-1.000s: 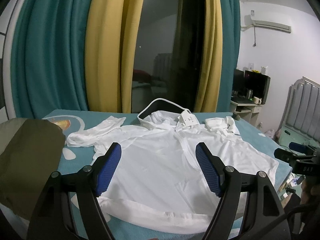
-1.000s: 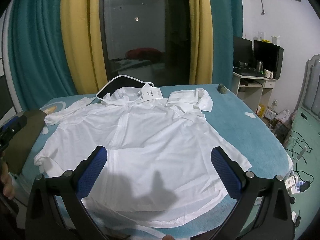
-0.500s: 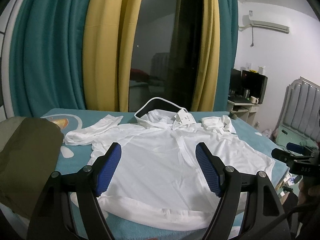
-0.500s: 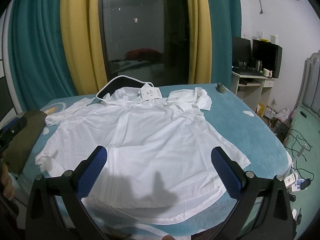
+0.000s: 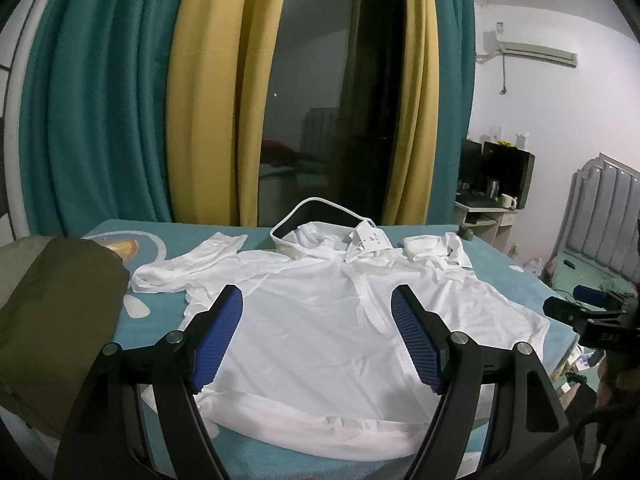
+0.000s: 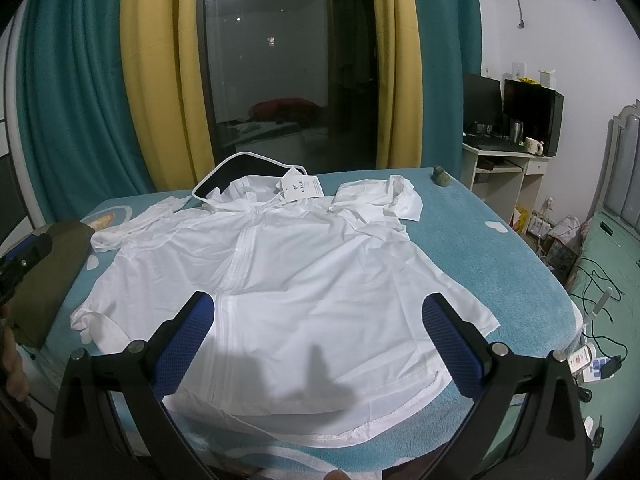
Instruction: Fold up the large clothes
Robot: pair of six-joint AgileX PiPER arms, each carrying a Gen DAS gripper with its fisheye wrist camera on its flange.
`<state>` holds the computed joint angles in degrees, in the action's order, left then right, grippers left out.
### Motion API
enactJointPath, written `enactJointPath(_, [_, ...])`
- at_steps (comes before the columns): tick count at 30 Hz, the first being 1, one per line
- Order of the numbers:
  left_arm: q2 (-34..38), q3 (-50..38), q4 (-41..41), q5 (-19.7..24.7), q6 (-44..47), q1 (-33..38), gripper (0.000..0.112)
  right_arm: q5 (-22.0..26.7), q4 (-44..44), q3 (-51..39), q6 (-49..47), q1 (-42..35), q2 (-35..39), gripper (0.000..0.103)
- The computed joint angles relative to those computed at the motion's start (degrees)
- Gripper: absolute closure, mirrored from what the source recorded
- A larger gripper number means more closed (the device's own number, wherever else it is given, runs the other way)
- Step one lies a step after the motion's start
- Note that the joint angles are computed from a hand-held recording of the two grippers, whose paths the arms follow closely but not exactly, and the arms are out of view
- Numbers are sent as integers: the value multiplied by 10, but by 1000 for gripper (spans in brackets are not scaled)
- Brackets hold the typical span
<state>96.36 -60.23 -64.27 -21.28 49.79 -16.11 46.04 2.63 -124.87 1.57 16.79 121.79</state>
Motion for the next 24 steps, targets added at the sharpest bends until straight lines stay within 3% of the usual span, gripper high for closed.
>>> enactJointPath(24, [2, -5, 27, 31, -26, 18, 33, -3, 2, 8, -1, -1, -3, 0])
